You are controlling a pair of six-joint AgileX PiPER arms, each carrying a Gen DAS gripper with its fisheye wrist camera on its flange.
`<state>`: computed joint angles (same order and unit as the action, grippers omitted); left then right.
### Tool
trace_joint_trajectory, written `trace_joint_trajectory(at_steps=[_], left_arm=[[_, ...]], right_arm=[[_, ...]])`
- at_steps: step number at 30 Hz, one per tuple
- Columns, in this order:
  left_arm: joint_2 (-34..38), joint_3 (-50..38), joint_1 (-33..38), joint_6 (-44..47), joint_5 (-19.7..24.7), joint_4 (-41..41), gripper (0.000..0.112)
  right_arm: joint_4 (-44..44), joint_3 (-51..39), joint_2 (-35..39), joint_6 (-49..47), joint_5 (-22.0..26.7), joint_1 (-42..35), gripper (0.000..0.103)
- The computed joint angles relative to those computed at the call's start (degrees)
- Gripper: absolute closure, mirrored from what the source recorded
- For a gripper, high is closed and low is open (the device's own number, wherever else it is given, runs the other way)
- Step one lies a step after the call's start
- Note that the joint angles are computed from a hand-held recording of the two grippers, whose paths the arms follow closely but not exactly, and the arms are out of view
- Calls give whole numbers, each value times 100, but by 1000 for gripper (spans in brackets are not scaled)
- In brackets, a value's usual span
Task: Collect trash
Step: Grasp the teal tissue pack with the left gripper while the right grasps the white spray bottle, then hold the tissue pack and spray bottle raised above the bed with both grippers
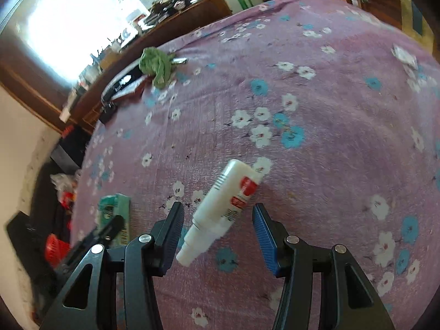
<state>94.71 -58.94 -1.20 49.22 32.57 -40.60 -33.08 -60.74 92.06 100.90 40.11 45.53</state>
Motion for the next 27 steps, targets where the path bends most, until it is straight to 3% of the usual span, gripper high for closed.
trace_joint_trajectory(at_steps=[4, 7, 12, 18, 27], left_arm=[[-6, 16, 42, 4, -22, -22, 70], [-58, 72, 7, 2, -125, -6, 71], [-97, 101, 8, 4, -221, -19, 72], [-255, 242, -19, 127, -439, -131, 73], [-537, 503, -77, 468, -794, -406, 73]], right_arm=[[31, -595, 491, -421, 646, 57, 60], [12, -840, 701, -739, 725, 84, 71], [-1004, -665, 698, -134, 307, 347, 70], [-2279, -740, 721, 386, 679, 869, 70], [-2509, -734, 696, 464, 707, 1034, 70]])
